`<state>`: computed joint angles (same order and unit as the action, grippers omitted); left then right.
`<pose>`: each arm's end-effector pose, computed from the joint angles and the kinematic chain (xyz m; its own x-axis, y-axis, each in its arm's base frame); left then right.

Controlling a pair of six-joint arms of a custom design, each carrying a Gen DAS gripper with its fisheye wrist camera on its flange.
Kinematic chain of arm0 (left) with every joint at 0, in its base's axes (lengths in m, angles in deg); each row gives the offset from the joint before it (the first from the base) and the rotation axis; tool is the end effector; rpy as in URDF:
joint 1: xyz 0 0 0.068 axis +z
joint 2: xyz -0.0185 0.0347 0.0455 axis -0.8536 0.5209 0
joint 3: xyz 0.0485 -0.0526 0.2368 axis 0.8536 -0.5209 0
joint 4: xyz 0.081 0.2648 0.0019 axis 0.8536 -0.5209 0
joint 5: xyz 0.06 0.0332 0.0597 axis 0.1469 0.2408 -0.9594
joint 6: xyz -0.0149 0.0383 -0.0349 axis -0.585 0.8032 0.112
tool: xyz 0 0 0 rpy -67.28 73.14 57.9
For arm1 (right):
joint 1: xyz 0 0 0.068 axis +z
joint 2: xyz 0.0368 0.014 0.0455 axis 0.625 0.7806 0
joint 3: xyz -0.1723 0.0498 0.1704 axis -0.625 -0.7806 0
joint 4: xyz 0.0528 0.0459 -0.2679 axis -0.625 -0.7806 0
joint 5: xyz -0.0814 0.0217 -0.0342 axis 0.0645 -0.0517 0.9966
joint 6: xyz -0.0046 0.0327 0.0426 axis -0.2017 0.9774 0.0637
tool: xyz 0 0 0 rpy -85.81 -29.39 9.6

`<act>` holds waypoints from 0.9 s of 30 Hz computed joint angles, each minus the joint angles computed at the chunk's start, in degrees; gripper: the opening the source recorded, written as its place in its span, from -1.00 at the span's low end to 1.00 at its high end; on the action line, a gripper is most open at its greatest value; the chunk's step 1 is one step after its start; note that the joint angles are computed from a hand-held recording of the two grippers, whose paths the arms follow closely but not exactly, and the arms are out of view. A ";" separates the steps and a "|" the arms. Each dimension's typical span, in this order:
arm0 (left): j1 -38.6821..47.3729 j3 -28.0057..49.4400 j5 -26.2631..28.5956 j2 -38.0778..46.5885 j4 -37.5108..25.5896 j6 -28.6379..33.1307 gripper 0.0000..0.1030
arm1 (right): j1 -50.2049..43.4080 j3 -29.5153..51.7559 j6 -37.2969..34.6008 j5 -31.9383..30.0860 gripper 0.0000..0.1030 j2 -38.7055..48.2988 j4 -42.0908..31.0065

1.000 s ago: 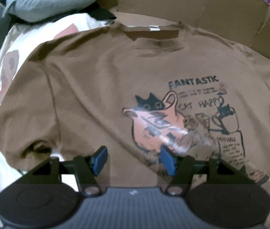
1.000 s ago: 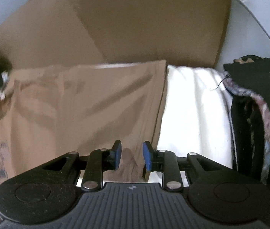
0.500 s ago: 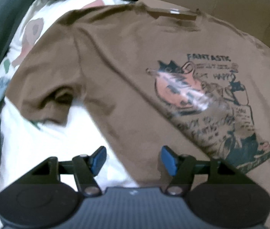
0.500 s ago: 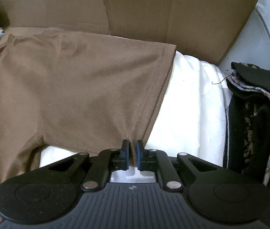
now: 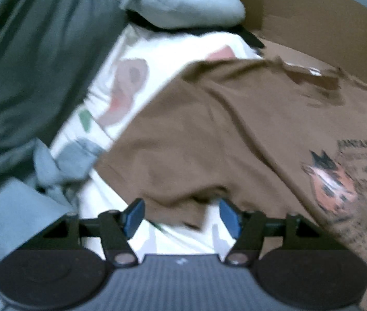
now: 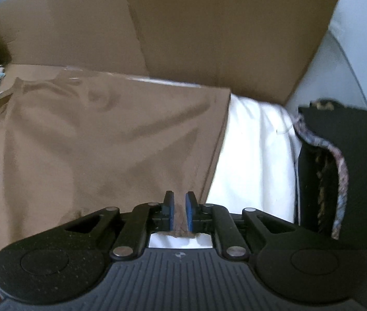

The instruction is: Fold clothes

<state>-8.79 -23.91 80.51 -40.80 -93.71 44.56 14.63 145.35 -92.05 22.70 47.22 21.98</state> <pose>0.1098 0.1167 0.2652 -0.8658 0.0207 -0.4999 -0.0879 0.9773 0.1927 0.3168 -0.1301 0.3034 -0.8365 -0.2207 -0.5015 -0.2399 0.9704 -0.0269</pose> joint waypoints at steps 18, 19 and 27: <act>7.40 1.91 4.14 9.32 8.62 4.62 0.27 | -3.43 -4.40 -12.90 -10.70 -0.49 -9.82 -15.02; 8.09 1.64 4.67 8.26 6.72 4.96 0.27 | -3.93 -4.56 -13.66 -10.82 -0.49 -10.12 -16.00; 9.46 -1.43 8.87 -1.14 -9.54 4.94 0.27 | -10.22 -7.65 -21.71 -11.53 -0.44 -11.86 -23.77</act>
<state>0.66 -25.34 89.38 -41.95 -103.24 49.50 4.41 137.70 -113.77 11.17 35.37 -1.80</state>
